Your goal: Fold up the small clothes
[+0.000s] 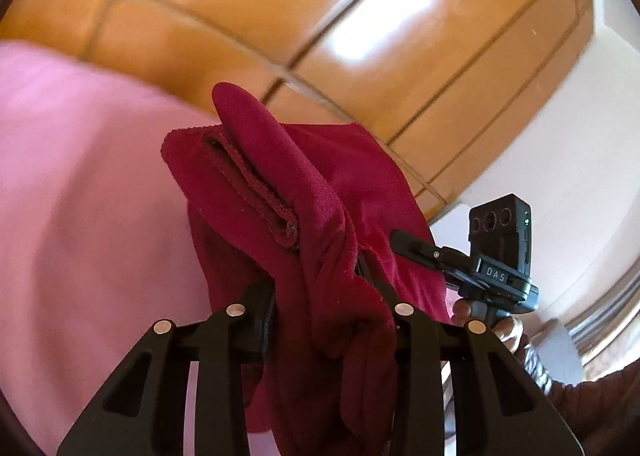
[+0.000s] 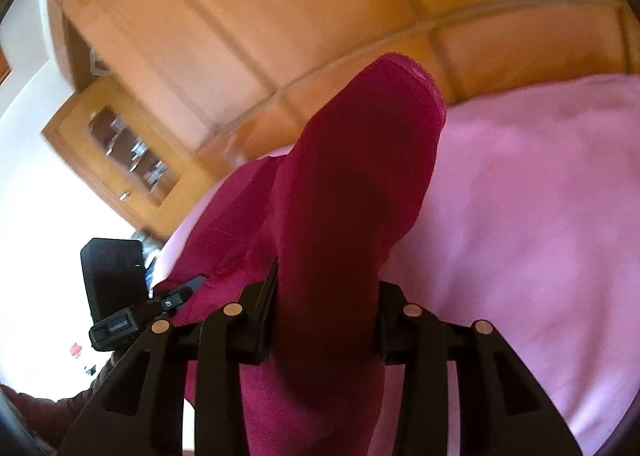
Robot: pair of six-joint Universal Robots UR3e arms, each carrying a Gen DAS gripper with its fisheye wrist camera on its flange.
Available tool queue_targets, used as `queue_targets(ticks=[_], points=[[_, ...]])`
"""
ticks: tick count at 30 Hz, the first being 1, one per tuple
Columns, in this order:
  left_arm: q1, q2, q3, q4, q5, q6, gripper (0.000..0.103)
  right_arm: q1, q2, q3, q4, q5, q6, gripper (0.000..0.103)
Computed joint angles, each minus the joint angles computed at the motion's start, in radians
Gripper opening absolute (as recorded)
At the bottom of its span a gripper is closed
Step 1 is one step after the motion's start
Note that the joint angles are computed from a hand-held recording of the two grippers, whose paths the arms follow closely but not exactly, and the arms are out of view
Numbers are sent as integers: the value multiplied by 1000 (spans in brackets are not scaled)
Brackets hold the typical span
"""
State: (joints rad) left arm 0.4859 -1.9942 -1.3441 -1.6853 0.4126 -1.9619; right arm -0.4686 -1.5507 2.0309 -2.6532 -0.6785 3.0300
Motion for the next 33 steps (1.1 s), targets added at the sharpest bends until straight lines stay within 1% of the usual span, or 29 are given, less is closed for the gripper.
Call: queue_targets(ticks=[1,2,3,4,6,7,8,9,10,11,12,13,14,15,16,17,19,20,21,22,23,24,26,27,28,29,30,31,33], points=[[-49,-24,23,101,-6,-91,33,-30,-5,-10,7,-5,-8,36],[-113,-79,87,194,-9,-198,33,-63,-4,-27,12,-15,-14,36],[-159,-114,116,303,-1,-307,33,-85,6,-43,6,-30,-12,37],[-221,-179,177,439,22,-436,33,-106,21,-60,1,-45,-11,38],[-303,-282,295,546,81,-583,33,-132,84,-109,-10,-107,-17,44],[-340,-328,349,584,136,-616,33,-136,132,-134,-23,-167,-12,51],[-400,-394,430,629,255,-675,33,-138,177,-157,-21,-212,-4,52],[-436,-449,502,614,329,-704,33,-133,212,-174,-17,-245,4,52],[-470,-495,532,654,411,-742,39,-122,274,-197,-7,-307,2,59],[-495,-520,520,720,472,-732,46,-120,306,-188,-32,-326,-6,72],[-492,-515,467,794,457,-753,47,-122,326,-161,-84,-328,-3,75],[-482,-517,456,799,432,-767,47,-137,339,-117,-156,-310,20,80],[-475,-532,487,762,413,-785,48,-149,339,-104,-163,-287,33,80],[-476,-537,506,742,415,-790,49,-153,339,-99,-166,-279,43,81],[-485,-516,490,758,450,-792,54,-142,324,-91,-175,-304,49,83],[-493,-490,448,801,477,-800,58,-128,302,-84,-179,-337,48,83],[-501,-413,333,901,529,-827,61,-98,243,-65,-193,-406,59,83],[-500,-369,246,990,545,-868,61,-79,193,-27,-238,-457,68,81],[-495,-327,176,1032,552,-885,61,-65,138,16,-275,-494,68,78],[-484,-299,147,1024,541,-877,61,-73,89,67,-297,-494,56,73],[-482,-313,160,1089,552,-921,61,-76,16,124,-302,-480,46,67],[-487,-311,162,1086,571,-915,61,-83,-26,158,-298,-466,33,64],[-522,-312,157,1106,657,-912,61,-64,-61,203,-310,-472,5,48],[-543,-327,166,1124,704,-922,61,-40,-69,217,-308,-491,-3,47],[-558,-339,182,1112,739,-922,61,-1,-56,225,-301,-526,-13,46],[-576,-363,200,1121,768,-937,66,24,-43,244,-322,-575,-16,46],[-588,-378,214,1131,792,-949,69,72,9,231,-354,-655,-2,47],[-583,-373,194,1152,793,-956,72,103,56,230,-385,-715,13,47],[-574,-352,188,1128,771,-990,72,109,60,246,-413,-725,43,49]])
